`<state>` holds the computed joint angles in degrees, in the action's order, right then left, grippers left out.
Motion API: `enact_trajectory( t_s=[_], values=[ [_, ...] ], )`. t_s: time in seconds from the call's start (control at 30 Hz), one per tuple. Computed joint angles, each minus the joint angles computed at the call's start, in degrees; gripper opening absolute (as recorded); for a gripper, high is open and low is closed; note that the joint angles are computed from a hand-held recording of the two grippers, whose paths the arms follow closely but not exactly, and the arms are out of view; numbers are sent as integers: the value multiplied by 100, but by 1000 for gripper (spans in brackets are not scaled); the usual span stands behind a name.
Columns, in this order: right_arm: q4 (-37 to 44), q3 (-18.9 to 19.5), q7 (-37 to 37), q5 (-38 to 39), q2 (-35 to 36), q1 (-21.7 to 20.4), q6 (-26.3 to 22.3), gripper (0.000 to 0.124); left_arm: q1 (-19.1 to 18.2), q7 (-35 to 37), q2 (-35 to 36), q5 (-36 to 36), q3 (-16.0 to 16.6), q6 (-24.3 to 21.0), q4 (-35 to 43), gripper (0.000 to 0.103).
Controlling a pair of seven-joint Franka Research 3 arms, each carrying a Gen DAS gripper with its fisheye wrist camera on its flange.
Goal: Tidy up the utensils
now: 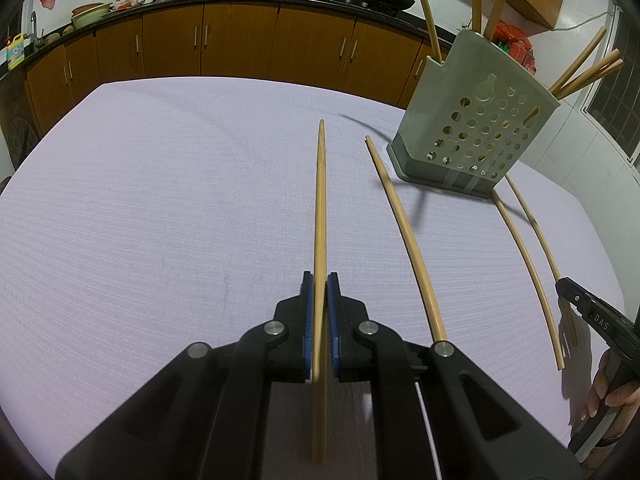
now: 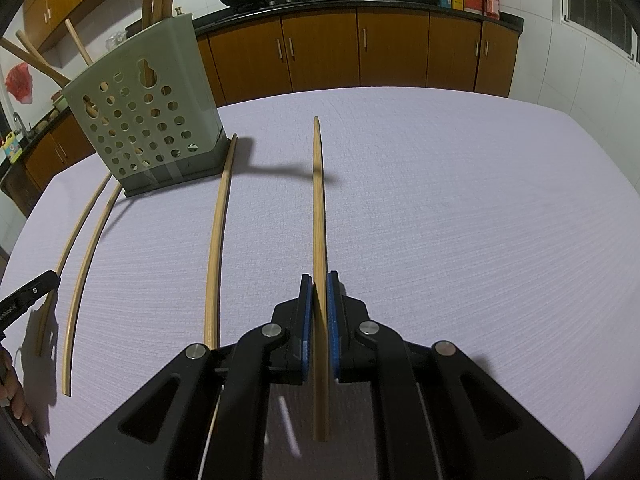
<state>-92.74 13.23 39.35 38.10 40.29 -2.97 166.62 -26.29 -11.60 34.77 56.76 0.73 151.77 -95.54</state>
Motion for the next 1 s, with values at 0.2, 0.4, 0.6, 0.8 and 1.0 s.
enact_trajectory(
  t_s=[0.2, 0.4, 0.6, 0.8, 1.0],
  values=[
    [-9, 11, -5, 1, -3, -10, 5, 9, -4, -4, 4, 2, 6, 6, 1, 9],
    [-48, 31, -20, 30, -28, -32, 15, 9, -5, 90, 6, -17, -16, -51, 15, 9],
    [-361, 230, -357, 268, -216, -248, 33, 8, -83, 432, -90, -56, -134, -273, -72, 9],
    [-436, 337, -700, 496, -278, -327, 156, 8, -110, 519, -109, -32, -150, -383, -66, 8],
    [-563, 1086, -1820, 1534, -453, -938, 494, 8, -344, -313, -463, 809, 25, -456, -324, 8]
  ],
)
